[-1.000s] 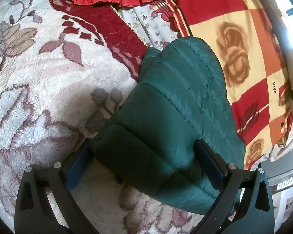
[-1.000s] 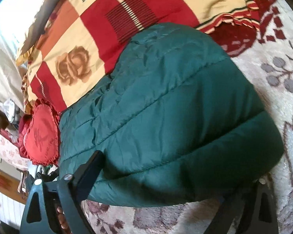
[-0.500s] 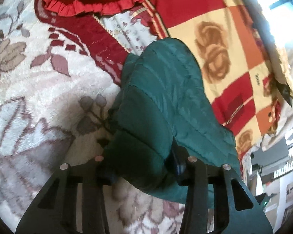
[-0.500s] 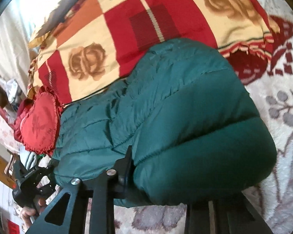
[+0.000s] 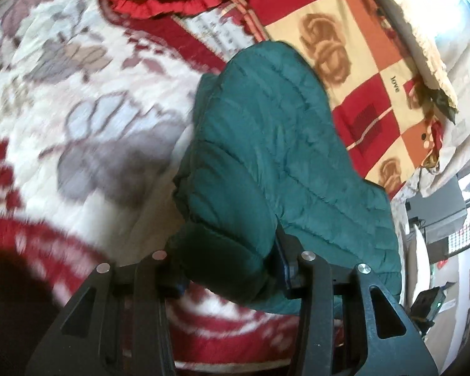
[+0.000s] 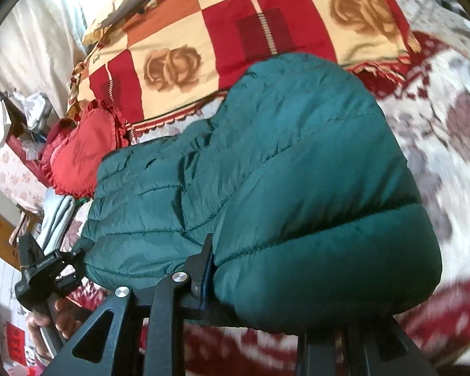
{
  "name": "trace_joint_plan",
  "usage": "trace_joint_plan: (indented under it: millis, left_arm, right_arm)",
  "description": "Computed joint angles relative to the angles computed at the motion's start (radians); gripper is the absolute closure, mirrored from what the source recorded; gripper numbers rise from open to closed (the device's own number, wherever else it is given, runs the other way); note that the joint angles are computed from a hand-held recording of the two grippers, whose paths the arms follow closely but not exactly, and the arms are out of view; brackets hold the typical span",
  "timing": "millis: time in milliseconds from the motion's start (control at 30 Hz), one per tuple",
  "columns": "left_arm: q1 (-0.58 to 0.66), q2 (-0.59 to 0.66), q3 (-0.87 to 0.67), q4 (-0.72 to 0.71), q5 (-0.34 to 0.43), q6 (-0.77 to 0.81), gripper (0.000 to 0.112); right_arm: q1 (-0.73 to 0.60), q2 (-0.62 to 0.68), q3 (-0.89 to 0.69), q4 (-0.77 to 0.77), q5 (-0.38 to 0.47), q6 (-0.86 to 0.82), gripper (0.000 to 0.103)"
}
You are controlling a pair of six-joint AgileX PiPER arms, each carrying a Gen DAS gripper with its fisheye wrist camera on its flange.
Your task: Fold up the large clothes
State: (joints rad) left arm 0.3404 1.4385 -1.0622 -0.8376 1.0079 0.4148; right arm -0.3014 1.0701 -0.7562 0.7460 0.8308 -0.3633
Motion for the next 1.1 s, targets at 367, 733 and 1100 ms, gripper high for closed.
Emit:
trace_joint_plan:
  millis: [367, 733, 1100]
  left_arm:
    - [-0.040, -0.155, 0.048, 0.208, -0.124, -0.120, 0.038]
    - [-0.283, -0.350, 0.087, 0.500, -0.200, -0.319, 0.038]
    - [-0.564, -0.409, 0.087, 0.805, -0.222, -0.617, 0.038]
  right_arm:
    - [-0.100, -0.108, -0.022, -0.186, 0.113, 0.138, 0.041]
    - [0.411, -0.320, -0.071, -0.832, 0.073, 0.765, 0.027]
    - [1.102, -0.193, -0.130, -1.363, 0.224, 1.366, 0.021]
